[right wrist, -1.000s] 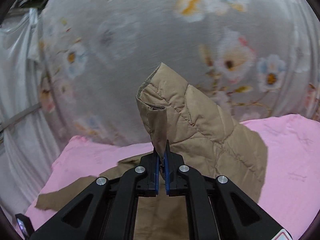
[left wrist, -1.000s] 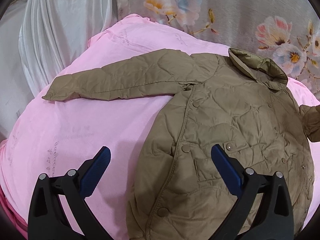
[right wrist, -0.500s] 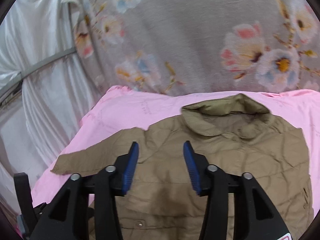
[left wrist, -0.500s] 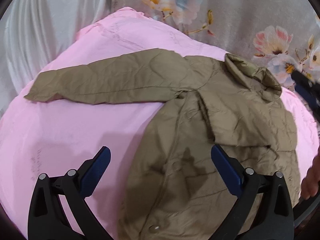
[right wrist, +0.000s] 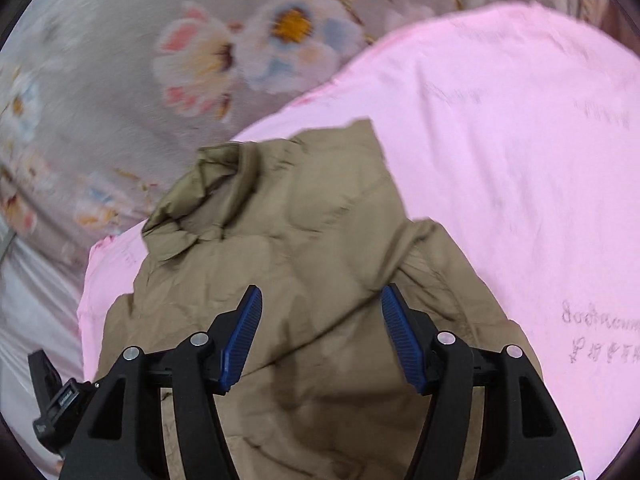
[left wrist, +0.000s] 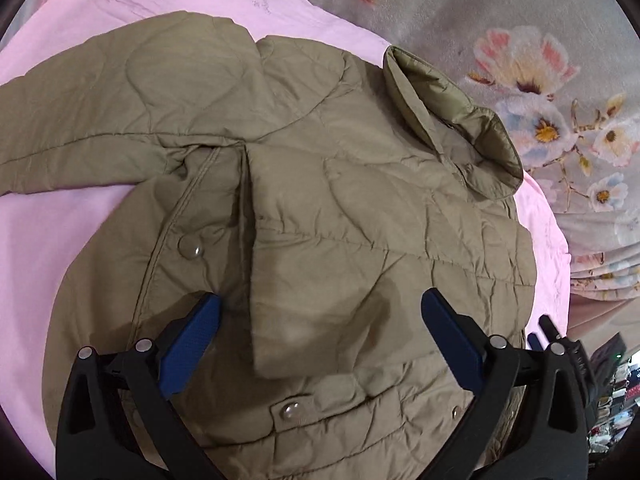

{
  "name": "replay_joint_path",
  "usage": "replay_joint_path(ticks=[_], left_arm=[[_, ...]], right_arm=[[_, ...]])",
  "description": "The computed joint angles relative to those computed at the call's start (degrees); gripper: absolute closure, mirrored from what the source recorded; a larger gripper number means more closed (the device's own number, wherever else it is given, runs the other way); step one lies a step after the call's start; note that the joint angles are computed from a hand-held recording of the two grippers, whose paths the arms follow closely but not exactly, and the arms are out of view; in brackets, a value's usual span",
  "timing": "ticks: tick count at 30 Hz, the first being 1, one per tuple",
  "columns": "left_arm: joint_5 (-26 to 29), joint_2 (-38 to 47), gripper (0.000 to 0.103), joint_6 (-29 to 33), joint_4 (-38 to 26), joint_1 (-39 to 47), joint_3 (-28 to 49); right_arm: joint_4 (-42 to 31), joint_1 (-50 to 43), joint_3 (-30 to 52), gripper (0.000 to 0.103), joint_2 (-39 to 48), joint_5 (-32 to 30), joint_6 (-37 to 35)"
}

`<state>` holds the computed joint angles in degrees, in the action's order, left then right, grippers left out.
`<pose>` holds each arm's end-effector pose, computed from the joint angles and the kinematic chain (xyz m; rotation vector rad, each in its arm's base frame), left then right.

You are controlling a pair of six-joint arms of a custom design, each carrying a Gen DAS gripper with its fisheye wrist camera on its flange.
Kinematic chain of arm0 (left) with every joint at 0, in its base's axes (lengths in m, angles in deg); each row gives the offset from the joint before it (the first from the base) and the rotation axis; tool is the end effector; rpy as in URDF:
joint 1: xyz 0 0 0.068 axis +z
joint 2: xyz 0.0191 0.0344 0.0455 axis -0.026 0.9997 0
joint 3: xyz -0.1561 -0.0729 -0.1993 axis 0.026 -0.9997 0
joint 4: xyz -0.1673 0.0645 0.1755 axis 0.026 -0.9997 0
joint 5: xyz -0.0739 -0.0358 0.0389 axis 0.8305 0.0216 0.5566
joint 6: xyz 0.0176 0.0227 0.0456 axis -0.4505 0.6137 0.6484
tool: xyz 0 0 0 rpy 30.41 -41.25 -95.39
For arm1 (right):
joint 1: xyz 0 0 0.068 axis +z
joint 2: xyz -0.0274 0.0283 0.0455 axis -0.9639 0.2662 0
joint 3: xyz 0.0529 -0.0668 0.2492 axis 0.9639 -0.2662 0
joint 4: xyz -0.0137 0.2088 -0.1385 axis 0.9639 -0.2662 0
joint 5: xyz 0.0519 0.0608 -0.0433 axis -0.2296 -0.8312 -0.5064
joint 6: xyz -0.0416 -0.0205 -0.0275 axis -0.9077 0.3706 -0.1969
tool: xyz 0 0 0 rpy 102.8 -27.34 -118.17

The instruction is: Fold large clothes

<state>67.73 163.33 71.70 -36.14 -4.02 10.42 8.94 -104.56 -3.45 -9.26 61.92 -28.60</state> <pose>0.3843 -0.0342 0.1735 0.1785 2.6424 -0.7037 0.1932 -0.1008 0.1572 1.0665 2.0838 0.3091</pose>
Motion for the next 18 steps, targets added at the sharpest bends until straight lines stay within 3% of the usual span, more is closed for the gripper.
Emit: replay_joint_path(ticks=[1,3,4,5,7,8,12,14,18], left_arm=[[-1.27,-0.21,0.021,-0.86,0.79,-0.45,-0.09],[-3.69,0.10,0.064,-1.19,0.34,-1.00,1.24],[-5.12,0.55,0.074,-1.27,-0.20,-1.28,2.35],[-5.81,1.21,0.095,-1.13,-0.81,-1.39,3.92],[-5.03,1.97,0.098,-0.40,-1.87,-1.11,6.51],[-5.03,1.66,0.100,-0.03,-1.46,-1.14,7.60],[-7.98,-3.22,0.101,1.15,4.20,-1.85,5.53],[-10.57,-4.08,0.101,2.58,7.03,-2.31,3.43],[-17.27,0.28,0.100,5.58,13.04,-4.74,-1.86]], right_arm=[[1.87,-2.25,-0.11,0.041,3.04,-1.79,0.06],[5.54,-5.03,0.41,0.041,8.15,-4.40,0.20],[7.24,-4.99,0.53,0.045,9.56,-4.64,1.14],[8.70,-5.27,0.93,0.068,11.07,-4.98,1.51],[7.63,-4.33,4.35,0.093,13.73,-4.06,0.70],[7.77,-3.99,4.94,0.096,13.24,-3.81,0.76],[7.42,1.31,3.24,0.098,-0.34,1.99,0.67],[6.44,3.68,2.78,0.098,-2.69,5.70,-0.77],[7.78,4.56,1.92,0.099,7.50,9.51,-3.74]])
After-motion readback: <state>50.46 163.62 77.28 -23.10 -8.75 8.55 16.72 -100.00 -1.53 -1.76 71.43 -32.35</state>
